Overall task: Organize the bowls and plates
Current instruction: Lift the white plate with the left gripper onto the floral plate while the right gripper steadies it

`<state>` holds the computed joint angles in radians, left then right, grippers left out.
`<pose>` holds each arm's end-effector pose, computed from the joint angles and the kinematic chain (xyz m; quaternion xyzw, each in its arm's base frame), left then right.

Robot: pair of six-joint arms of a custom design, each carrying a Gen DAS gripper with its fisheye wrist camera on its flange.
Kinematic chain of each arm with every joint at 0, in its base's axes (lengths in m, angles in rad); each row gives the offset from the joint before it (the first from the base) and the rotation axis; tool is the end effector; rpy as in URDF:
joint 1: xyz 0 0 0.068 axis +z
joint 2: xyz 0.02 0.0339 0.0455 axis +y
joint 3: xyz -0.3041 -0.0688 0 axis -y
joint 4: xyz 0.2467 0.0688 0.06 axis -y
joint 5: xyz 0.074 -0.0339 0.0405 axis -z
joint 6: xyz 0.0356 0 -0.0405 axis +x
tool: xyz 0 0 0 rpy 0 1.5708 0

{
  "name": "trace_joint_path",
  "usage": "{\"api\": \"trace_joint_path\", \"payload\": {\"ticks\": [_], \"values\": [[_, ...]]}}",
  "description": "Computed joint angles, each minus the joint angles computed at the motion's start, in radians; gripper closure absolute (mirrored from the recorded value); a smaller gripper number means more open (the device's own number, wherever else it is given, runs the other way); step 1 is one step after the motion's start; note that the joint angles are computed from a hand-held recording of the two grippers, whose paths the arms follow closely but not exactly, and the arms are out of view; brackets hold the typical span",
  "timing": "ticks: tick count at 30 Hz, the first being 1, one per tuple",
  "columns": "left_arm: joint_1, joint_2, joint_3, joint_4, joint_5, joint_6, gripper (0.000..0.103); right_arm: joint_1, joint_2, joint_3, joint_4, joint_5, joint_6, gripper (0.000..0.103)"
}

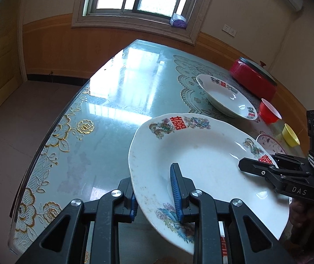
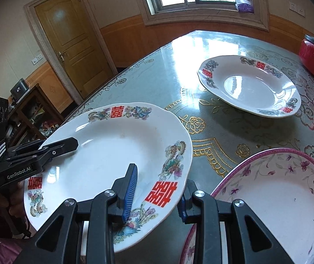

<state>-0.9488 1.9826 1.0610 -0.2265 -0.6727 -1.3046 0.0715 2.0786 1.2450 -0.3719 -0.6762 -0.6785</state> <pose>0.2397 -0.2963 0.1391 -0.2315 0.8961 -0.0402 0.3765 0.4118 0.0518 0.1419 -0.3958 0.8412 0.2601 0.2610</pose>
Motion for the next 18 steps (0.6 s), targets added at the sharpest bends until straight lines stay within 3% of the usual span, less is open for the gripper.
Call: {"api": "trace_joint_path", "payload": {"ticks": [10, 18], "values": [[-0.015, -0.011, 0.040, 0.007, -0.056, 0.079, 0.076, -0.040, -0.044, -0.026, 0.019, -0.054, 0.015, 0.071], [-0.002, 0.035, 0.145, 0.090, -0.028, 0.274, 0.075, -0.146, -0.105, -0.071, 0.054, -0.086, 0.047, 0.071]]}}
